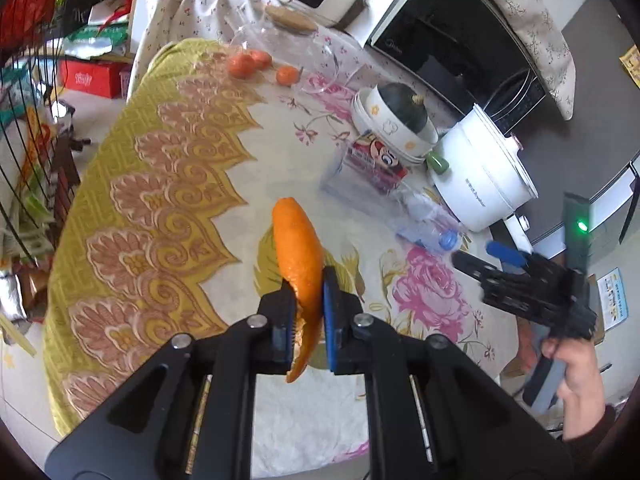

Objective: Collect trash
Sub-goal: 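Grasp the orange peel with the left tool while the right tool grasps the clear bottle, then carry the peel and bottle over the white bin and open both tools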

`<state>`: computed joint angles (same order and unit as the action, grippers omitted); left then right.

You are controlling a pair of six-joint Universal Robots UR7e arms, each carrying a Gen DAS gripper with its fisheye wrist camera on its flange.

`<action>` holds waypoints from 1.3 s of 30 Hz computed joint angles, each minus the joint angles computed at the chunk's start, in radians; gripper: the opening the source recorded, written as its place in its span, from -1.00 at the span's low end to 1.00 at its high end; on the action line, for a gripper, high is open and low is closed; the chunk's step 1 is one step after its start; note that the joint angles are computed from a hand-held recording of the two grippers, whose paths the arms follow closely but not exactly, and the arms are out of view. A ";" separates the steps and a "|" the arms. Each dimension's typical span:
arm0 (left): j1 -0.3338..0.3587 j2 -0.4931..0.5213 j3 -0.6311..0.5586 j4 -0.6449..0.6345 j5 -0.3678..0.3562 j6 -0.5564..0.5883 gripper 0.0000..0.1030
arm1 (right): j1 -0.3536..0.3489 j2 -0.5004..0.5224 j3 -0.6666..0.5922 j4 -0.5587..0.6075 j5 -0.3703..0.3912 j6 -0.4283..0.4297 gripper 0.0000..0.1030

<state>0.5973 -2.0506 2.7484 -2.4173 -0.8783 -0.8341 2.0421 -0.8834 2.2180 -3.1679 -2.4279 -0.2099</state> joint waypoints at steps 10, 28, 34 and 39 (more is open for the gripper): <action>0.069 0.008 -0.019 -0.038 -0.003 0.077 -0.75 | -0.017 0.275 -0.236 0.012 -0.208 -0.295 0.63; 0.097 -0.060 -0.023 0.019 -0.061 0.090 -0.75 | 0.015 0.112 -0.094 0.344 -0.121 0.068 0.40; 0.049 -0.062 -0.015 0.049 -0.084 0.074 -0.75 | -0.017 -0.090 0.084 0.339 0.028 0.280 0.38; -0.003 -0.011 -0.006 0.019 -0.115 0.062 -0.75 | -0.038 -0.270 0.243 0.286 0.097 0.404 0.38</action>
<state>0.5939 -2.0620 2.7424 -2.3985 -0.9934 -0.7719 2.0041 -1.1535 2.4615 -2.8821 -2.3308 0.1942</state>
